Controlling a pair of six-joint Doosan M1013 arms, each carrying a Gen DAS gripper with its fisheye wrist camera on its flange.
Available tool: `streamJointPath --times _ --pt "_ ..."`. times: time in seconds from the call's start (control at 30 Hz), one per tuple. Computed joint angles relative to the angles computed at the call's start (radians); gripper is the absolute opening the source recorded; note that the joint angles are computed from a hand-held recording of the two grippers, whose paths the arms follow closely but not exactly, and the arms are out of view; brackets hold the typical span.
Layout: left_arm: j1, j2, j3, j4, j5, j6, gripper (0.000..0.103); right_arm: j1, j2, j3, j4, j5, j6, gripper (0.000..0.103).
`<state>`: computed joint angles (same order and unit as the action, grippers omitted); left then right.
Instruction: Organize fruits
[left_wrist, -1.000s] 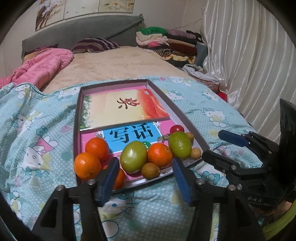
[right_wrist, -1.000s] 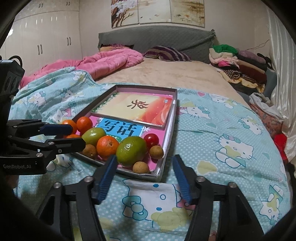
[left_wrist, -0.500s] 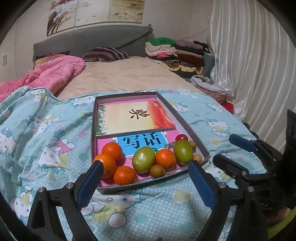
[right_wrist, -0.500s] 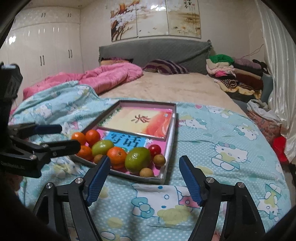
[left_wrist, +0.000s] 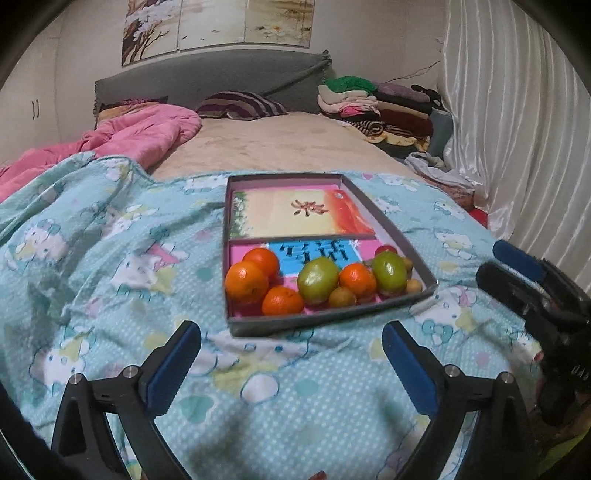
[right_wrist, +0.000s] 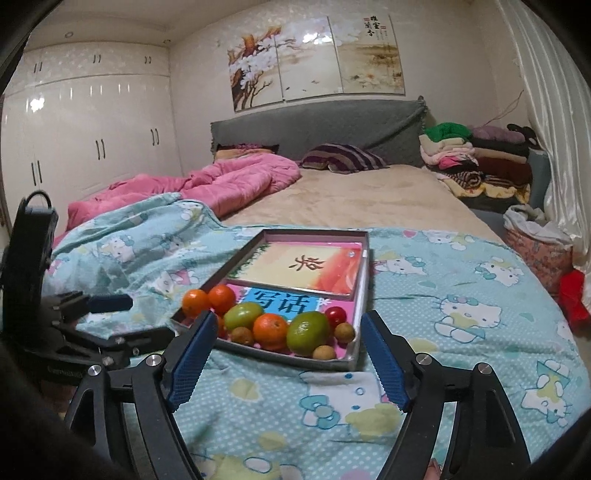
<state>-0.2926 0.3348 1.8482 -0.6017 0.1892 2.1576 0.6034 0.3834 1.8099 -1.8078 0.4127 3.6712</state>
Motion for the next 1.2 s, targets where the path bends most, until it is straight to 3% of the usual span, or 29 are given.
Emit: streamJointPath --times 0.33,0.57,0.73,1.2 --pt "0.007 -0.022 0.06 0.019 -0.003 -0.083 0.099 0.035 0.0 0.028 0.14 0.002 -0.057 0.081" --pt "-0.004 -0.034 0.089 0.09 -0.027 -0.149 0.099 0.074 0.012 0.029 0.24 0.06 -0.166 0.081" --pt "-0.009 -0.046 0.111 0.075 -0.049 -0.137 0.099 0.086 0.007 0.044 0.245 0.078 -0.121 0.081" --pt "-0.001 -0.034 0.111 -0.007 -0.036 -0.072 0.099 0.092 0.02 0.042 0.339 0.096 -0.172 0.081"
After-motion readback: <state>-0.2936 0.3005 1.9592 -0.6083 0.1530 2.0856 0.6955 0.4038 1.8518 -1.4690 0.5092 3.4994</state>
